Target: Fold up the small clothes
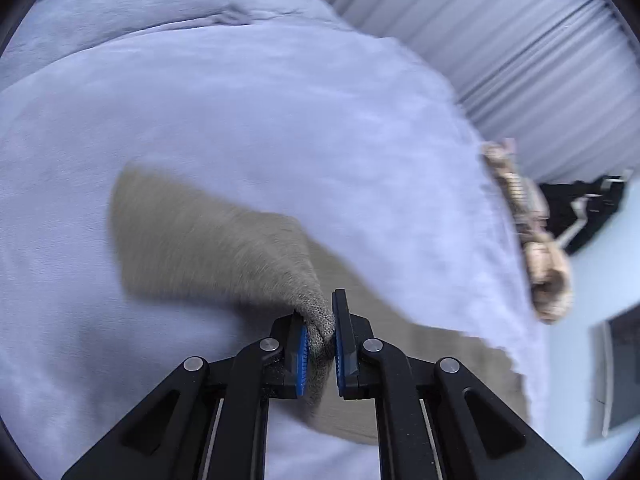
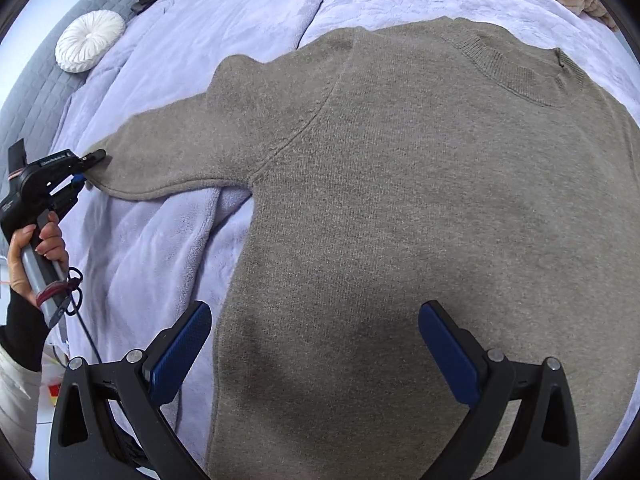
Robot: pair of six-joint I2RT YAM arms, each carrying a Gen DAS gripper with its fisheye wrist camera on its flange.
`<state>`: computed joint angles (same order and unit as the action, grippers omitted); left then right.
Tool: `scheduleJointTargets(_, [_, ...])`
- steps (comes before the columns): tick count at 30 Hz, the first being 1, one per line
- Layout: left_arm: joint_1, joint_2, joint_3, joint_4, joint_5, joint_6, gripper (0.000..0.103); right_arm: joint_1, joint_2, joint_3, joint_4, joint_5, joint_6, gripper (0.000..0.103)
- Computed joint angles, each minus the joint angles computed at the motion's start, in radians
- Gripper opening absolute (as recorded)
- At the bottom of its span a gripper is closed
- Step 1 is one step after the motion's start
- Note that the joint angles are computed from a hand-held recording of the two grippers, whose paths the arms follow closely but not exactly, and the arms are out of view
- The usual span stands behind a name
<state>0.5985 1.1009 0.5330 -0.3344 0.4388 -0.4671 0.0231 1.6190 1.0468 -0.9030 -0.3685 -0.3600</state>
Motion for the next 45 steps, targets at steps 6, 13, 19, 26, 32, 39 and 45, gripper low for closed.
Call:
scheduleJointTargets(6, [-0.368,-0.074,0.084,0.121,0.043,-0.187,0.012,-0.141,-0.022,0.024,-0.032,-0.079,-0.064,0.103])
scheduleJointTargets(13, [-0.891,0.3,0.371,0.313,-0.107,-0.299,0.012,-0.356,0.052,0.14,-0.063,-0.132,-0.107,0.103])
scheduleJointTargets(19, [-1.13,0.707,0.671,0.196,-0.219,-0.275,0.012,-0.523,0.191,0.251,-0.073,-0.098,-0.103,0.103])
scheduleJointTargets(26, [-1.196,0.837,0.738,0.029,-0.282,-0.253,0.057,-0.626,0.331,0.379,-0.105,-0.03,-0.116,0.103])
scheduleJointTargets(32, [-1.167,0.611,0.634,-0.088,-0.451,-0.182,0.079,-0.525,0.261,0.349,-0.03,-0.049,-0.172,0.103])
scheduleJointTargets(39, [-1.032,0.413,0.472,-0.222,-0.669,-0.156,0.088,-0.163,0.115,0.15,0.285,0.149,-0.245,0.103])
scheduleJointTargets(45, [-0.869,0.48,0.409,-0.132,-0.57,-0.168,0.088,-0.034,0.265,0.169,0.465,0.397,-0.317,0.033])
